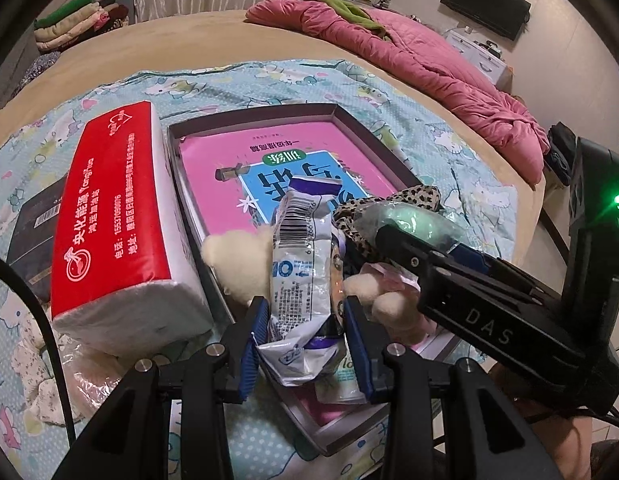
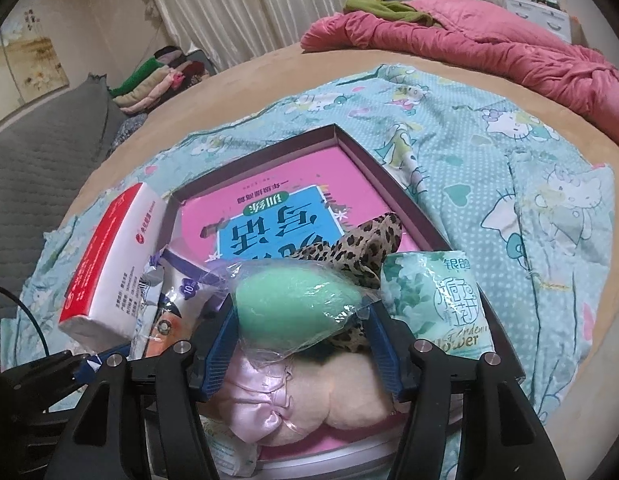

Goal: Organize soft objects
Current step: 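Lower the snack packet and green sponge onto the items on the book, then open both tools, releasing the packet and sponge onto the book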

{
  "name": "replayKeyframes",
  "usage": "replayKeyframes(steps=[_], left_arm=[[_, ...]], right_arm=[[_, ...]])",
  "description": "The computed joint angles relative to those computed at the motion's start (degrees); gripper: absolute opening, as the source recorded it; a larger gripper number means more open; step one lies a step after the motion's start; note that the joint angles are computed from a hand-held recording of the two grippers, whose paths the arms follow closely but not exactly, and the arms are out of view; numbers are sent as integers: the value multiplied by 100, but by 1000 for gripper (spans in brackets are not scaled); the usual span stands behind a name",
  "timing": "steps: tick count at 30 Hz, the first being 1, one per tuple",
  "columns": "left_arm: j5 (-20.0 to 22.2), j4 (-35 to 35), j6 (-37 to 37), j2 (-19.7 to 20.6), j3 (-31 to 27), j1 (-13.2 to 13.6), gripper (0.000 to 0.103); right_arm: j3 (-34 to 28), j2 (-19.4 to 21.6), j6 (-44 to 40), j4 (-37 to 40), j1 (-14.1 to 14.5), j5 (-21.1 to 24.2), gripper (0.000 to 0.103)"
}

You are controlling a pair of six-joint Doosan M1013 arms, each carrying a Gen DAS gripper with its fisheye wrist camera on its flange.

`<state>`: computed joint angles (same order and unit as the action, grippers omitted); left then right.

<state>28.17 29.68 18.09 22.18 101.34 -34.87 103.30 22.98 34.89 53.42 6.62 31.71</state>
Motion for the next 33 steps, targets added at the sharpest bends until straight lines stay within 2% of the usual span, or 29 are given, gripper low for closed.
replayKeyframes(steps=[14,16,17,23,33], left_arm=[[-144,-126,106,18,23,6,39],[-134,-171,163,22,12,-1,39],[-142,-154,137,13,18,-6,39],[-181,-242,146,-7,25,-3,39],[-146,-399,250,-3,-4,-3,40]], right_arm=[[34,-40,-140,229,-41,98,68],[47,-56,-153,249,-51,106,70],[52,-63,-150,265,-59,114,74],[176,-164,-521,644,-137,73,77],[276,-257,-618,1015,-331,93,78]])
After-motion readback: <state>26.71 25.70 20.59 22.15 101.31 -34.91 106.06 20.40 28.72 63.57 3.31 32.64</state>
